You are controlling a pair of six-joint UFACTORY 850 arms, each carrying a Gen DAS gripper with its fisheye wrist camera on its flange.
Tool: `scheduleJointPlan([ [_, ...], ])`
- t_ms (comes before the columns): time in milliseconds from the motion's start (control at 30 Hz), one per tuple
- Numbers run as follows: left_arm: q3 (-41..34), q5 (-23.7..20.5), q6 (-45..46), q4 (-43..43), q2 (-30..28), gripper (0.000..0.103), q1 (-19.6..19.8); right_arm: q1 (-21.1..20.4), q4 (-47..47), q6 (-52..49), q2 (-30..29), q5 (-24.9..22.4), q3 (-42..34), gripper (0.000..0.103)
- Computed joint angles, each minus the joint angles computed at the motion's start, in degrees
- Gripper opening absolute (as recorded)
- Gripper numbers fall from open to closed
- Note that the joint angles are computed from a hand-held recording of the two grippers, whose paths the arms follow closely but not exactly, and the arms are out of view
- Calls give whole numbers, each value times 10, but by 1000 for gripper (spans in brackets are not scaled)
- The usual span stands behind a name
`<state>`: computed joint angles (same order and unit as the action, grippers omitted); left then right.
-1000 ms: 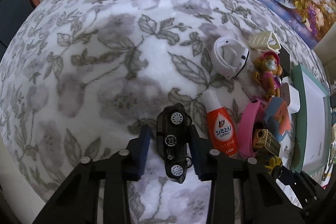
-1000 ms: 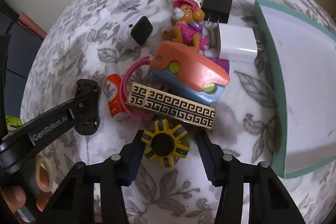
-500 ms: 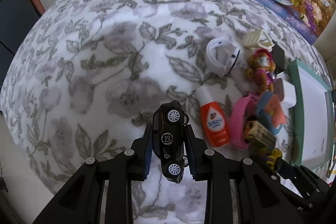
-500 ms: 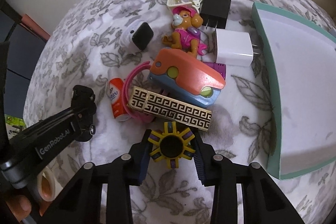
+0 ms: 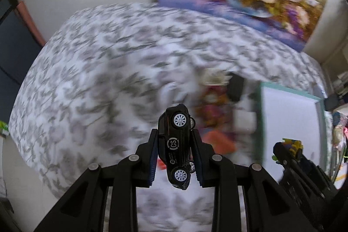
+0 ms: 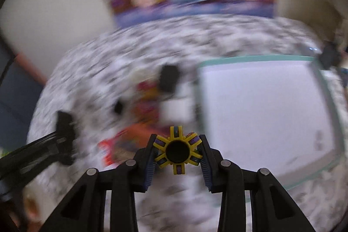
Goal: Organize rigid objects
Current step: 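Carry the car into the tray with left tool while right tool drops the gear toy there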
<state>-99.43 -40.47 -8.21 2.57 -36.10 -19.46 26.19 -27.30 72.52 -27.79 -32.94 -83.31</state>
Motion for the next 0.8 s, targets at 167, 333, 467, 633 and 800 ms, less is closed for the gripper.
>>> scheduleJointPlan([
  [167, -42, -25, 18, -39, -28, 30, -41, -44, -12, 70, 33, -27, 50, 39],
  [333, -106, -50, 21, -62, -77, 30, -76, -79, -35, 120, 58, -45, 93, 39],
  [467, -150, -59, 31, -67, -114, 30, -103, -113, -45, 145, 70, -45, 118, 39],
  [633, -180, -56, 56, -79, -147, 30, -119, -137, -68, 168, 72, -60, 129, 39],
  [800, -198, -54, 58, -72, -167, 30, -125, -150, -66, 172, 67, -63, 134, 39],
])
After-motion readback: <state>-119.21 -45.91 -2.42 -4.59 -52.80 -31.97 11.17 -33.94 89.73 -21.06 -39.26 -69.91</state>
